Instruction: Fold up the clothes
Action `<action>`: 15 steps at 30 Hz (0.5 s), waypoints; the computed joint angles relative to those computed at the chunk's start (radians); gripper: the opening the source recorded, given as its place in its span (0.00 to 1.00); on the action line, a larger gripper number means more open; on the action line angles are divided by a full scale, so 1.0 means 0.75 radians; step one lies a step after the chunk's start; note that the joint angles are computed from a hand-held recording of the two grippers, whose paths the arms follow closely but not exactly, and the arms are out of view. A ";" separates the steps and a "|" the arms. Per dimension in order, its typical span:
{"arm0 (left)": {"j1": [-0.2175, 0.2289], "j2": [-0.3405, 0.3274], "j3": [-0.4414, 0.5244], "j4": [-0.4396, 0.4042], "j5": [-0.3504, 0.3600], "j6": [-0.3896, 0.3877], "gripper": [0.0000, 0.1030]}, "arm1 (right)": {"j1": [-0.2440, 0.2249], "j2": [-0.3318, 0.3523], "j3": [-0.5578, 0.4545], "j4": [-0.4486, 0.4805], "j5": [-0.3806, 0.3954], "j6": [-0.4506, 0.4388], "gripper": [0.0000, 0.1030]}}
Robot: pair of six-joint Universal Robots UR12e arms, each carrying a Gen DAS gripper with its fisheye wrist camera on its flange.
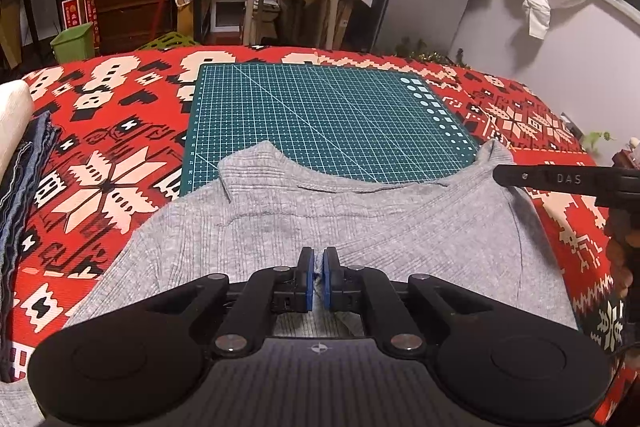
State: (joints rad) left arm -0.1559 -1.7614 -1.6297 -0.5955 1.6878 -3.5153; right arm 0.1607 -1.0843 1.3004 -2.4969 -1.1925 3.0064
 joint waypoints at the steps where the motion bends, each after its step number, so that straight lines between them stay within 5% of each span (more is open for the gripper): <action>1: 0.001 0.000 0.002 -0.003 -0.001 -0.005 0.05 | 0.001 0.000 0.000 -0.003 -0.003 0.001 0.17; 5: 0.000 -0.001 0.006 -0.010 0.003 -0.012 0.05 | -0.013 -0.011 0.014 -0.074 0.031 0.066 0.17; 9: -0.003 -0.002 0.006 -0.007 0.011 -0.005 0.05 | -0.010 0.007 -0.028 0.022 -0.004 0.030 0.01; 12: 0.003 0.001 -0.001 0.001 -0.001 -0.016 0.06 | -0.001 0.022 -0.036 0.029 -0.047 -0.020 0.00; 15: 0.004 0.004 -0.003 0.000 -0.004 -0.030 0.08 | -0.010 0.024 -0.031 -0.009 -0.054 0.050 0.01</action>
State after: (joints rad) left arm -0.1532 -1.7587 -1.6320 -0.5954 1.6848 -3.5378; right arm 0.1529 -1.0659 1.2769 -2.5035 -1.2331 3.0441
